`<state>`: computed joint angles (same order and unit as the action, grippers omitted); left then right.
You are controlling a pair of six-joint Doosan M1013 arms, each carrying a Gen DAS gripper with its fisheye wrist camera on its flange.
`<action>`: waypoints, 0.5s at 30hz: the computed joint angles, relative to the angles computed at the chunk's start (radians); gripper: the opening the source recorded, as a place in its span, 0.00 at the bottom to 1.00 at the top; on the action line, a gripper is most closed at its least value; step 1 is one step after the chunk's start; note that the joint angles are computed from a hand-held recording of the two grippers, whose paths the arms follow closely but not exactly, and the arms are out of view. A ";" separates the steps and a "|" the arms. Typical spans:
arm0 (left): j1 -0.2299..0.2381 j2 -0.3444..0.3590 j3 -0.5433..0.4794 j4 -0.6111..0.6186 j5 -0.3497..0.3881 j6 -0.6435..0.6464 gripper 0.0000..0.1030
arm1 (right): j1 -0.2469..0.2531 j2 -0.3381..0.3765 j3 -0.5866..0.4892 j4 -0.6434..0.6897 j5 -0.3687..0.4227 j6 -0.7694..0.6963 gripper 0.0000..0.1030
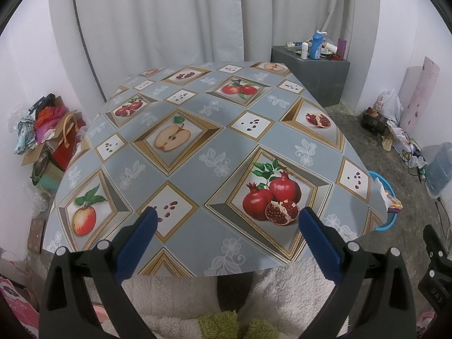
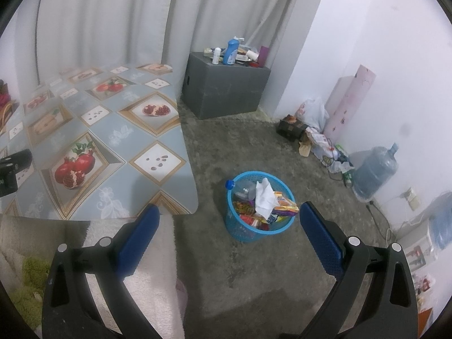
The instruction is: Collect trash
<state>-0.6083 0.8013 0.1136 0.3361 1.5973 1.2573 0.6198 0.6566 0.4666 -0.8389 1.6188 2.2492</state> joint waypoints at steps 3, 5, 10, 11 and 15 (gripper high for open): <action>0.000 0.007 -0.015 -0.001 0.007 0.003 0.95 | 0.000 0.004 -0.006 0.000 0.003 -0.002 0.93; 0.001 0.011 -0.024 -0.002 0.012 0.004 0.95 | 0.001 0.007 -0.014 0.001 0.006 -0.004 0.93; 0.001 0.013 -0.028 -0.002 0.015 0.006 0.95 | 0.000 0.030 -0.057 0.003 0.012 -0.026 0.93; 0.001 0.010 -0.022 -0.002 0.011 0.005 0.95 | -0.001 0.035 -0.067 0.004 0.014 -0.031 0.93; 0.001 0.009 -0.018 -0.002 0.010 0.003 0.95 | -0.001 0.045 -0.085 0.002 0.023 -0.036 0.93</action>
